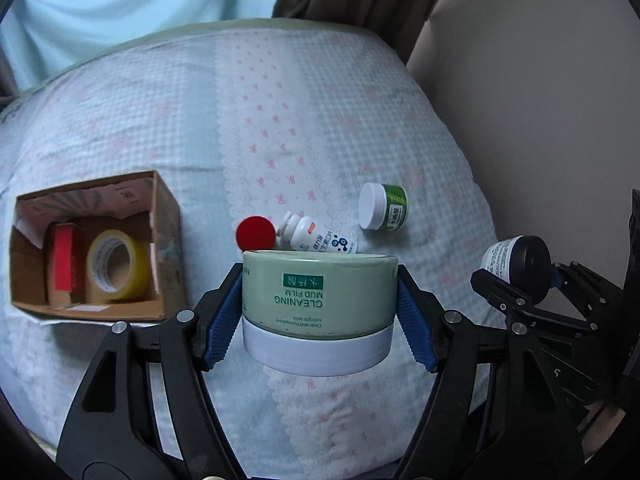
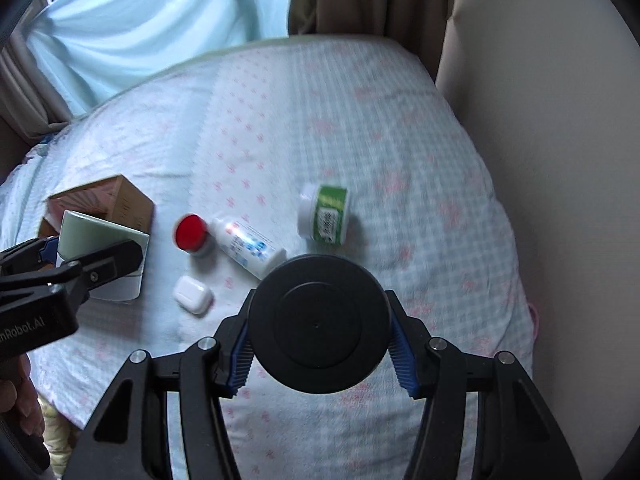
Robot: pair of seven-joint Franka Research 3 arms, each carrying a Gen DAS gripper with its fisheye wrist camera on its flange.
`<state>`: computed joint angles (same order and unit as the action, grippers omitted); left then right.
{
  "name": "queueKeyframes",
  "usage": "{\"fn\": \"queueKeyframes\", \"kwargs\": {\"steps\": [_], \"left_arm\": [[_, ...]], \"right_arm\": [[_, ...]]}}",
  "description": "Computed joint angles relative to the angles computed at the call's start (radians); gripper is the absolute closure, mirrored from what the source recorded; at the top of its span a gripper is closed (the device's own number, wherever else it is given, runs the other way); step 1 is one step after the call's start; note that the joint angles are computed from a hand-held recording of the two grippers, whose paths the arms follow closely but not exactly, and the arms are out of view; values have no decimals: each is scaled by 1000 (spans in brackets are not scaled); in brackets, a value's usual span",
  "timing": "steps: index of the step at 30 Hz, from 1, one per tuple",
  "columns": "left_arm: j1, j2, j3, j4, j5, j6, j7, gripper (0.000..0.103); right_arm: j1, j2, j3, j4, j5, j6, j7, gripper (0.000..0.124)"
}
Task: Organize rigid objects
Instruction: 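Carry jar and black lid into the cardboard box and release them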
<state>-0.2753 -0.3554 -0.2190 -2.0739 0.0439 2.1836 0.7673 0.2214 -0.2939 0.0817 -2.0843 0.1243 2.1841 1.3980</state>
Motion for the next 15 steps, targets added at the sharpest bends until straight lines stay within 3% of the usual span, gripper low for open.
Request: {"fn": "queueKeyframes", "kwargs": {"steps": [8, 15], "left_arm": [[48, -231, 50, -57, 32, -125, -22, 35], [99, -433, 147, -147, 55, -234, 98, 35]], "right_arm": [[51, -8, 30, 141, 46, -83, -25, 70], [127, 39, 97, 250, 55, -105, 64, 70]]}}
